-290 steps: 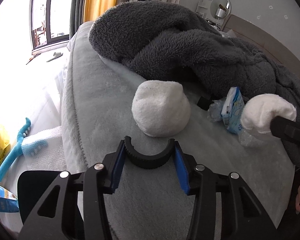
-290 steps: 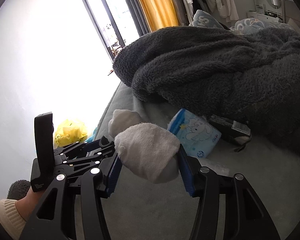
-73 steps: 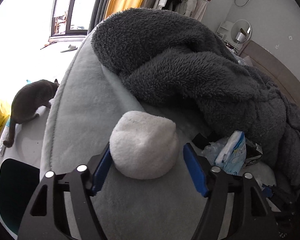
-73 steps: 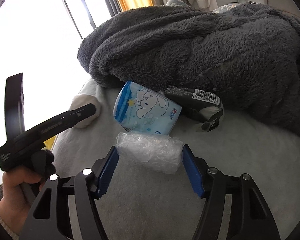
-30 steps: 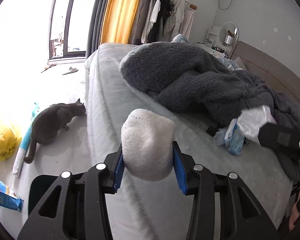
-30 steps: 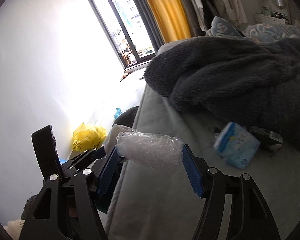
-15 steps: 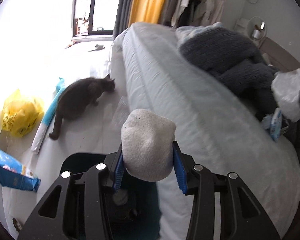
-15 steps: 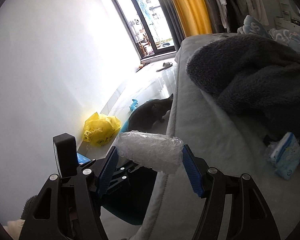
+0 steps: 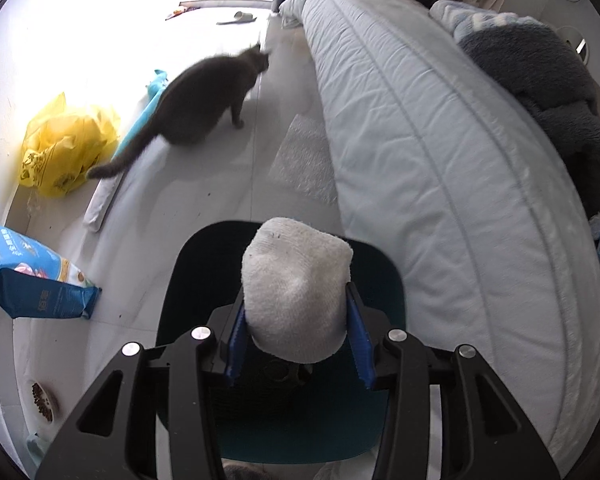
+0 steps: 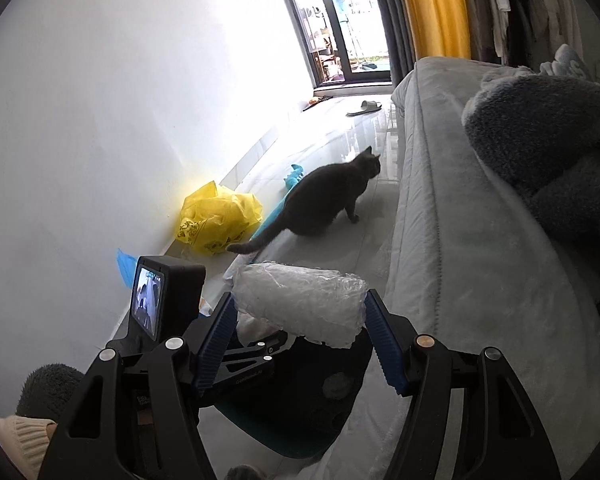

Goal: Collect trash
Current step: 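Carry both over the teal bin and open the left tool to drop the tissue ball, then open the right tool to drop the bubble wrap into the bin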

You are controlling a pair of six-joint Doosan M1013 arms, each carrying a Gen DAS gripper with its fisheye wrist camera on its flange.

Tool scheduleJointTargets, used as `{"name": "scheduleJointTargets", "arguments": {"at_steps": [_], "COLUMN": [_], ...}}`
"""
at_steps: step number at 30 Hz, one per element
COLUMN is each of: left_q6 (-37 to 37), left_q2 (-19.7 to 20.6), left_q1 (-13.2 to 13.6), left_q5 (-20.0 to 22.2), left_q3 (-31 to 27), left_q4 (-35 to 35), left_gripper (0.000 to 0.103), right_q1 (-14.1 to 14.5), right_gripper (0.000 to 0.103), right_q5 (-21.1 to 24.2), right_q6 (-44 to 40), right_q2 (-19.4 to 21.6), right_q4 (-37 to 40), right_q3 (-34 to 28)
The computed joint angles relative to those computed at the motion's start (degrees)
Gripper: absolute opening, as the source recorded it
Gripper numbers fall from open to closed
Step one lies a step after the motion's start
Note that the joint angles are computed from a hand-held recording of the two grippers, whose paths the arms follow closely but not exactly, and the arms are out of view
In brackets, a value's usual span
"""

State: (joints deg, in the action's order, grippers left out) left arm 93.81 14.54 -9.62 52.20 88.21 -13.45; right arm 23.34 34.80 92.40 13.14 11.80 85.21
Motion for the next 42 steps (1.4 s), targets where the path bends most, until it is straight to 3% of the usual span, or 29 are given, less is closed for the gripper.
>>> {"name": "scheduleJointTargets", "arguments": {"at_steps": [13,22,42], "left_q6": [2.0,3.1,6.9], "left_q2": [2.7,3.1,-0.7], "left_q1": [3.0,4.6,8.4], "left_q5": [8.9,12.8,5.1], "left_q3": [-1.1,-1.4,-0.3], "left_q4": [-1.2,-2.4,-3.9], "left_gripper": [0.051,0.076,0.081], "right_q1": [1.3,2.0,3.6], "right_gripper": [0.066,0.066,0.066], "right_q5": [3.7,6.8,14.8], "right_q6": [-1.9,-1.9,1.0], "right_q2": [4.5,6.7,12.5], "right_q4": [0.1,-0.6,-1.6], "right_q3": [-3.8,-5.6,-9.4]}}
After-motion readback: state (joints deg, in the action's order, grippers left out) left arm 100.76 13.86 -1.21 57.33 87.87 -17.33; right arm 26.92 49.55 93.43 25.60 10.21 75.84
